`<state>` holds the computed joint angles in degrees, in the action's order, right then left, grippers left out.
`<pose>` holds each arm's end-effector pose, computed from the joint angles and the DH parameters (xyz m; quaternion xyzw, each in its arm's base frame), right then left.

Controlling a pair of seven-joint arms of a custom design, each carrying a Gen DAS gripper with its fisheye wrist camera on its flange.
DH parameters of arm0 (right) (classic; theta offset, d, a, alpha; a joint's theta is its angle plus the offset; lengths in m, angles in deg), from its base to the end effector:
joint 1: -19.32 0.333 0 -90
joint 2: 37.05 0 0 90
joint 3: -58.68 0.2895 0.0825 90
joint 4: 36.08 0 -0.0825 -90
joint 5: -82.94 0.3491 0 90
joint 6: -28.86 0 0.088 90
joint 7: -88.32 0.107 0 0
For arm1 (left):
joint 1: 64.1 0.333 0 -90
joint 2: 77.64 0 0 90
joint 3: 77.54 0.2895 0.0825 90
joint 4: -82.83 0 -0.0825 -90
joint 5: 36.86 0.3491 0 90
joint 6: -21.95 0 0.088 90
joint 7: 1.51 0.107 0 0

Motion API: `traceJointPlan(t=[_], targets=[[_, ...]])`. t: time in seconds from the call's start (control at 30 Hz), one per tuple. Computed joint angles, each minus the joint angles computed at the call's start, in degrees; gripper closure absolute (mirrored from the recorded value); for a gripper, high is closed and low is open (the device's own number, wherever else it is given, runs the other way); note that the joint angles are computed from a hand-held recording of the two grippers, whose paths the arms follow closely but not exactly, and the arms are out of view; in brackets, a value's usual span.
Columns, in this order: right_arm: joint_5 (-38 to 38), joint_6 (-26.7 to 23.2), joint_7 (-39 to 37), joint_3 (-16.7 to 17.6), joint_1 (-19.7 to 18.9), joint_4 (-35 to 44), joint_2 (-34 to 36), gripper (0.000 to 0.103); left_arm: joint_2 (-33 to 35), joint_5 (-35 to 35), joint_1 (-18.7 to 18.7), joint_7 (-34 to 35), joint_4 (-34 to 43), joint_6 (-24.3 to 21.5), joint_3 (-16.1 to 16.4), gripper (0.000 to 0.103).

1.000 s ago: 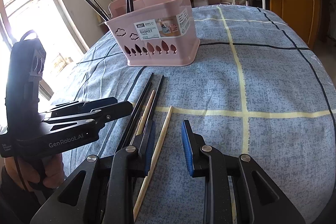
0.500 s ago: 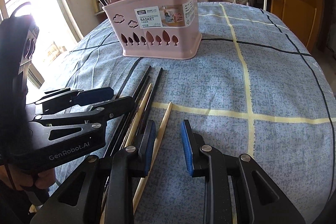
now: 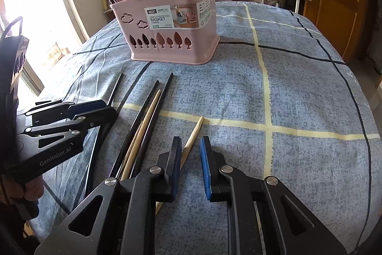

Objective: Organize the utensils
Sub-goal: 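Close the left tool on a black chopstick while the right tool closes on a wooden chopstick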

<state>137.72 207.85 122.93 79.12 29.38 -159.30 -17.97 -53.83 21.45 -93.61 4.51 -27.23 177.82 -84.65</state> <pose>0.5185 0.2158 0.3014 -0.8087 0.4851 -0.1140 0.3126 0.4750 -0.3855 0.3067 -0.6651 0.6773 -0.2388 0.2046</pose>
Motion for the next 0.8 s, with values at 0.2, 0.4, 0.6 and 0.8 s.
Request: traceJointPlan(t=[0.2, 0.4, 0.6, 0.8], targets=[[-1.22, -1.66, -0.03, -1.14, 0.07, -0.06, -0.39, 0.092, -1.75, -0.57, 1.78, 2.50, -3.21, 4.17, -0.39, 0.089], [-2.89, -3.81, 1.99, -3.84, 1.45, 0.42, -0.55, 0.092, -2.77, -4.53, 3.52, 5.51, -5.27, 7.48, -0.87, 0.090], [-15.46, -3.26, 18.02, -11.82, 8.73, 1.36, 0.52, 0.092, -0.41, -10.71, 3.70, 8.67, -1.81, 5.84, -0.79, 0.089], [-23.49, -2.09, 26.77, -13.75, 10.38, 1.93, 1.59, 0.092, 1.65, -12.33, 2.01, 8.75, 1.60, 3.67, 1.08, 0.090]])
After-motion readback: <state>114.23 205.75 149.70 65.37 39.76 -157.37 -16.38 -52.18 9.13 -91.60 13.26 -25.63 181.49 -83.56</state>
